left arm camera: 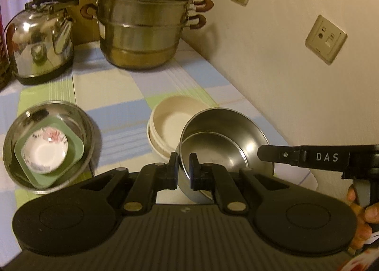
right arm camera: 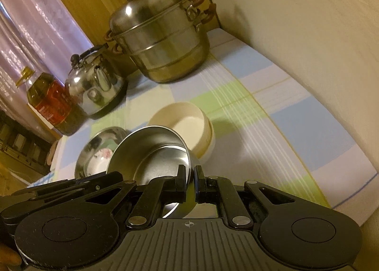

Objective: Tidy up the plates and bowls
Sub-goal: 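Carry the steel bowl with the left gripper into the cream bowl stack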

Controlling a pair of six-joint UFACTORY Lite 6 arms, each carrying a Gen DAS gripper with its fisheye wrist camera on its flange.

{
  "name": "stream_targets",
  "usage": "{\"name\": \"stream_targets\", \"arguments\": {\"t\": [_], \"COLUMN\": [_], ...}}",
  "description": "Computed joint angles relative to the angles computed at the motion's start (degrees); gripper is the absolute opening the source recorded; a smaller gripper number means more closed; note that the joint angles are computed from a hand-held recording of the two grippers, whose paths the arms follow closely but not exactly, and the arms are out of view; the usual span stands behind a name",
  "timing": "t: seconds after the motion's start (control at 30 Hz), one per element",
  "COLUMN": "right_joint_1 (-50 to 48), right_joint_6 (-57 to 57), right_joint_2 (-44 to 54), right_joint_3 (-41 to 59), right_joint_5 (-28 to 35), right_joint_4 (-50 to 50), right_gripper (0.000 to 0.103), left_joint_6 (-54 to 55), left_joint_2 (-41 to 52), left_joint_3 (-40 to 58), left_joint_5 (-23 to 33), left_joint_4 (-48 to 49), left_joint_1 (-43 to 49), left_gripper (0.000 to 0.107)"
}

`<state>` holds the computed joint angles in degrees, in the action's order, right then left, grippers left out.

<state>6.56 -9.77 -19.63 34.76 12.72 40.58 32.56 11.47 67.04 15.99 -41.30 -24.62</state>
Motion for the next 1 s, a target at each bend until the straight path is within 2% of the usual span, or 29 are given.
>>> {"name": "stream_targets", "arguments": {"t": [0.6,1.0], "right_joint_1": [-4.9,-5.9], "right_joint_6": [-15.9,-18.2], "right_joint_2": [20.5,28.1], "right_joint_3": [19.3,25.0], "right_joint_5": [2.0,2.4], "right_joint_4": [14.7,16.5], "right_gripper": [0.007,0.007], "left_joint_6": [-9.2,-14.6], "left_joint_2": [17.5,25.0], "left_joint_3": [23.0,31.8], "left_joint_5": [3.8,6.6], "left_joint_4": [8.3,13.1], "left_joint_1": [2.2,2.3], "left_gripper": [0.008,0.008]}}
